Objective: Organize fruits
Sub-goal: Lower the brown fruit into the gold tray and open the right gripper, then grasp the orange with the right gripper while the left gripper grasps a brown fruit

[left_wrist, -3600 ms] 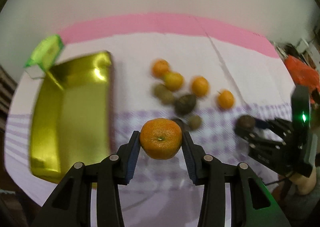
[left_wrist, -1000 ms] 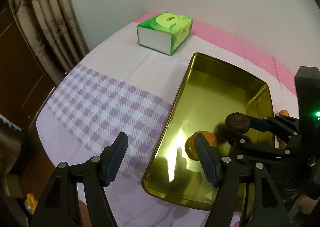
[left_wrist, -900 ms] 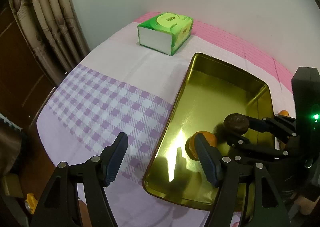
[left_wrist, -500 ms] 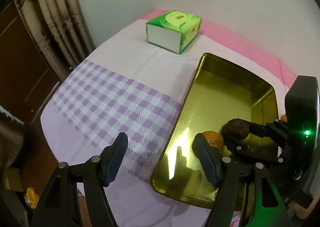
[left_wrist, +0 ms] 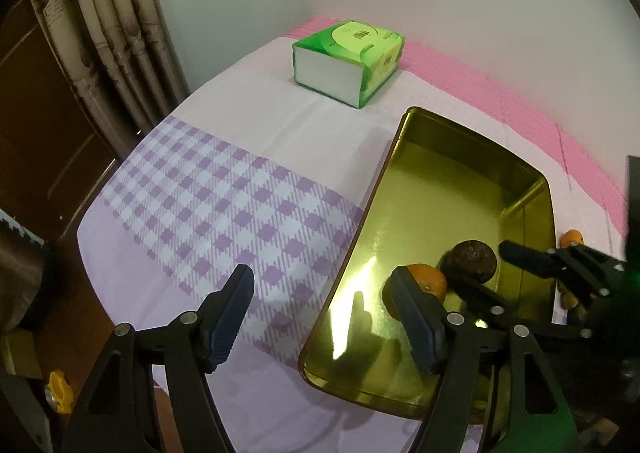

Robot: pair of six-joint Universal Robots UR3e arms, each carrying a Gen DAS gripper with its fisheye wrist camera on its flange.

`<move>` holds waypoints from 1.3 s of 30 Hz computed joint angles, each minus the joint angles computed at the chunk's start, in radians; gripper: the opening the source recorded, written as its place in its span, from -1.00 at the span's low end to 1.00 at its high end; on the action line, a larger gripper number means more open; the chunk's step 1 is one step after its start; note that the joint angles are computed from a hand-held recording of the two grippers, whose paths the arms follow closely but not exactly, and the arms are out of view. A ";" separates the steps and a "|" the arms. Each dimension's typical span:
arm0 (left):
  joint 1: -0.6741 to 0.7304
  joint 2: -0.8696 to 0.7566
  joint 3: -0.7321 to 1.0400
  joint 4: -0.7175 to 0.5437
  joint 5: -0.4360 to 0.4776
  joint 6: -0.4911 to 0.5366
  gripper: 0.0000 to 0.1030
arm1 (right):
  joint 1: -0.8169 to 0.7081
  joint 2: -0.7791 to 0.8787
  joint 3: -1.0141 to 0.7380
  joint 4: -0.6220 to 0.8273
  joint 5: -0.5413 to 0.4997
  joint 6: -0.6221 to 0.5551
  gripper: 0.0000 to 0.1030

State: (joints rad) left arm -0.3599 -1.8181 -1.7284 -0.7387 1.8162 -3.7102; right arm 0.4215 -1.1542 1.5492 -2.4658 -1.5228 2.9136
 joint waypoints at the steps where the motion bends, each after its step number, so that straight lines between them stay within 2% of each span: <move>1: -0.002 -0.001 0.003 -0.003 0.002 0.000 0.39 | -0.004 -0.015 0.012 -0.004 0.003 0.001 -0.03; 7: -0.021 -0.009 0.013 0.016 0.004 0.021 0.40 | -0.064 -0.212 0.191 -0.044 0.068 0.007 -0.03; 11: -0.038 -0.023 0.034 0.008 0.005 0.035 0.42 | -0.169 -0.402 0.346 -0.040 0.108 -0.016 -0.03; 17: -0.070 -0.039 0.062 0.006 0.010 0.054 0.45 | -0.420 -0.693 0.549 0.034 0.134 -0.096 -0.03; 24: -0.133 -0.082 0.129 -0.017 0.020 0.088 0.46 | -0.819 -1.009 0.757 0.223 0.245 -0.303 -0.03; 28: -0.189 -0.117 0.188 -0.035 0.037 0.108 0.46 | -0.948 -1.092 0.830 0.289 0.283 -0.398 -0.04; 31: -0.228 -0.152 0.247 -0.060 0.030 0.130 0.46 | -0.993 -1.115 0.873 0.288 0.303 -0.424 -0.05; 35: -0.289 -0.217 0.352 -0.110 0.023 0.149 0.46 | -1.011 -1.085 0.909 0.237 0.319 -0.428 -0.05; 39: -0.323 -0.271 0.443 -0.149 -0.002 0.147 0.46 | -0.948 -0.973 0.932 0.080 0.296 -0.380 -0.10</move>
State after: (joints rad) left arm -0.6832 -2.0891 -1.2857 -0.8875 1.8142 -3.5630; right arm -0.5267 -2.1270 2.4814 -2.3861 -1.2267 2.5339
